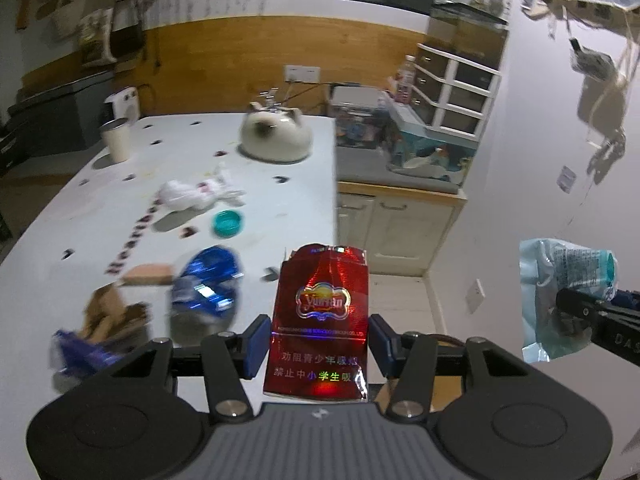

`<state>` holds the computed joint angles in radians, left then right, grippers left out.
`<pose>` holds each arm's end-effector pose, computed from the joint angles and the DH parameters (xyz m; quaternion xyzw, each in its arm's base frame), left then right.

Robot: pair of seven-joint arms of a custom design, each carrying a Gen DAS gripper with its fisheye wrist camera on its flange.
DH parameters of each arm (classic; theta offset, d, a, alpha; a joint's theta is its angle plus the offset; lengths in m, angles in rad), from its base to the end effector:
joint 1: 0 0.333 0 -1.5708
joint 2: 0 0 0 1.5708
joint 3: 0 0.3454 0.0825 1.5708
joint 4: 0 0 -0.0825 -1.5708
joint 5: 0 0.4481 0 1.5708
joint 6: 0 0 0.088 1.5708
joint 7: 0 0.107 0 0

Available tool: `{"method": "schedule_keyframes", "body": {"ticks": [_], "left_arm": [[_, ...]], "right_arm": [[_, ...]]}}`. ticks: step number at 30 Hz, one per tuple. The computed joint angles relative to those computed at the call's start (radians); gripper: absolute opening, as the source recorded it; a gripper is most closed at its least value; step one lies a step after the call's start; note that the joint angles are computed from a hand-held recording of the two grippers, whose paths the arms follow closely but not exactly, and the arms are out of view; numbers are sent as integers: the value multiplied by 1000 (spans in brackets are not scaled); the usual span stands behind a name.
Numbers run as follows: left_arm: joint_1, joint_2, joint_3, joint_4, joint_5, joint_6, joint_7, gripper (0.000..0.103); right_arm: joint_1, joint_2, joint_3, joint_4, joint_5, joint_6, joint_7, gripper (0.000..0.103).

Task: Collect trash
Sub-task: 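Carry the red pack and bagged bottle over the tan wastebasket with both tools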

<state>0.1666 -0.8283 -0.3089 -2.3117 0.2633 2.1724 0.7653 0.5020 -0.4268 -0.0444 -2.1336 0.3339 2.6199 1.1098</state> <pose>0.3818 -0.0932 0.7066 -0.8144 0.4271 -0.2157 0.3283 0.4771 0.2213 0.7051 -0.8070 0.3733 -0.2033 0.4099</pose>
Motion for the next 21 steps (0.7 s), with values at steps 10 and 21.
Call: {"method": "schedule_keyframes", "body": {"ticks": [10,21], "left_arm": [[-30,310,-17,145,26,124,-29,53],[-181,656,102,276,-157,267,73,53]], "right_arm": [[-108,172,-20,121,7,-8,-25,43],[-259,384,39,233,-128,-76,130,43]]}}
